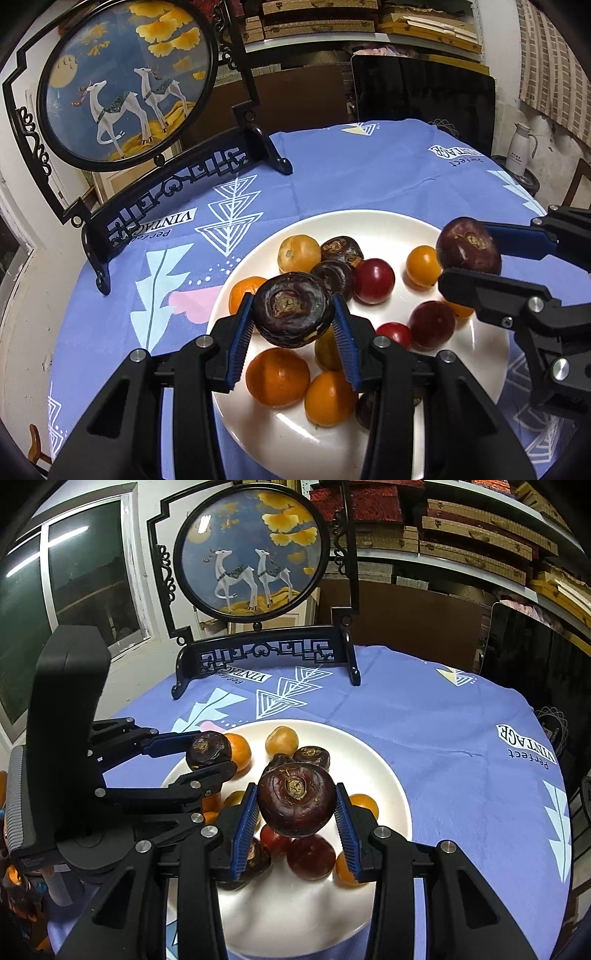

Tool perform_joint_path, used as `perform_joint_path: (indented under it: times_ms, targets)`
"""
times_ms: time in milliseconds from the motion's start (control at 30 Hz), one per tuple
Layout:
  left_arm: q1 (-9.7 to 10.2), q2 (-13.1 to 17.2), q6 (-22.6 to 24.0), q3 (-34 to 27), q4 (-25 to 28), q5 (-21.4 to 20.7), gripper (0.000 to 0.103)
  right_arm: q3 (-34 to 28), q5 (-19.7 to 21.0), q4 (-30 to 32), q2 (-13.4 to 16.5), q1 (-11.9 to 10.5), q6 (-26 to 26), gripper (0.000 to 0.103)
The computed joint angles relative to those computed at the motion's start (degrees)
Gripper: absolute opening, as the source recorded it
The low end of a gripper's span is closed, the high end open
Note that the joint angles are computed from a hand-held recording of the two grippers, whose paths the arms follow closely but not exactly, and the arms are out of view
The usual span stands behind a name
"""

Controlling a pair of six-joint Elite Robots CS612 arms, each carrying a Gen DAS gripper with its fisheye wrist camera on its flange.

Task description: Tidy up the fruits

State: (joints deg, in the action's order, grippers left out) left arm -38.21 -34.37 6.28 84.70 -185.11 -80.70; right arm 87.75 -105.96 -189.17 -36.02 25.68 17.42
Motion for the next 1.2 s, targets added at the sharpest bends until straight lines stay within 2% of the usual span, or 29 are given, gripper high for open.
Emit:
perform_joint_path:
  times_ms: [167, 200, 233, 267, 300, 400, 467, 533, 600, 667, 733, 800, 833, 900, 1000, 1100, 1200]
  targets:
    - [0.01, 0.7, -0.4, -1.4, 1.4, 0.7, 0.042, -1.5, -0.8, 2.0, 0.7, -0.5, 1.1, 0.042]
    - [0.02, 0.8, -0.4, -1.5, 1.5, 0.8, 0.046, -1.7, -0.4, 2.6, 0.8, -0.8, 1.7, 0.042]
    - [-0.02, 0.9, -0.6, -1.6, 1.4, 1.1, 0.057, -1.7, 0.0, 2.7, 0.8, -0.9, 2.1, 0.047]
    - [-0.03, 1.0, -0.8, -1.5, 0.8, 1.5, 0.063, -1.7, 0.4, 2.4, 0.9, -1.0, 2.5, 0.06]
    - [-0.06, 1.1, -0.8, -1.4, 0.0, 1.8, 0.063, -1.6, 0.3, 1.7, 0.9, -1.0, 2.9, 0.063]
    - [-0.12, 0.9, -0.2, -0.8, -1.1, 2.2, 0.064, -0.7, 0.2, -0.3, 0.6, -0.9, 3.5, 0.063]
    - [-0.17, 0.8, 0.0, -0.2, -2.4, 2.5, 0.07, 0.2, 0.0, -1.6, 0.3, -0.7, 4.2, 0.064]
    - [-0.35, 0.5, 0.1, 1.1, -4.9, 3.2, 0.074, 1.3, -0.8, -3.7, -0.1, -0.3, 5.0, 0.071]
    - [-0.55, 0.0, 0.6, 2.8, -7.4, 3.5, 0.075, 2.6, -2.9, -6.4, -0.4, 0.3, 5.9, 0.079]
    - [-0.65, -0.7, 0.1, 4.6, -10.2, 3.6, 0.081, 4.0, -6.3, -9.5, -0.7, 1.3, 6.5, 0.085]
    - [-0.59, -1.2, -1.4, 6.4, -14.0, 2.9, 0.086, 4.9, -12.6, -11.6, -0.5, 2.9, 6.9, 0.086]
    - [-0.44, -1.6, -3.8, 7.8, -17.0, 1.9, 0.09, 5.3, -16.4, -13.3, -0.1, 4.0, 7.1, 0.086]
    - [-0.42, -1.8, -5.1, 8.7, -19.0, 1.3, 0.093, 5.6, -17.9, -14.8, 0.2, 4.5, 7.7, 0.086]
    - [-0.79, -1.7, -6.1, 9.7, -22.4, 2.7, 0.096, 5.9, -20.0, -17.9, 0.9, 5.5, 8.8, 0.087]
    - [-1.37, -1.3, -4.7, 10.4, -24.8, 4.8, 0.097, 4.7, -24.1, -20.9, 2.5, 6.8, 8.1, 0.092]
    - [-1.68, -0.2, -3.1, 10.2, -27.9, 7.2, 0.098, 3.1, -24.0, -24.4, 4.2, 7.2, 6.3, 0.095]
    - [-1.41, 0.3, -3.1, 9.8, -29.5, 6.6, 0.098, 2.2, -22.6, -25.4, 4.9, 7.4, 4.1, 0.095]
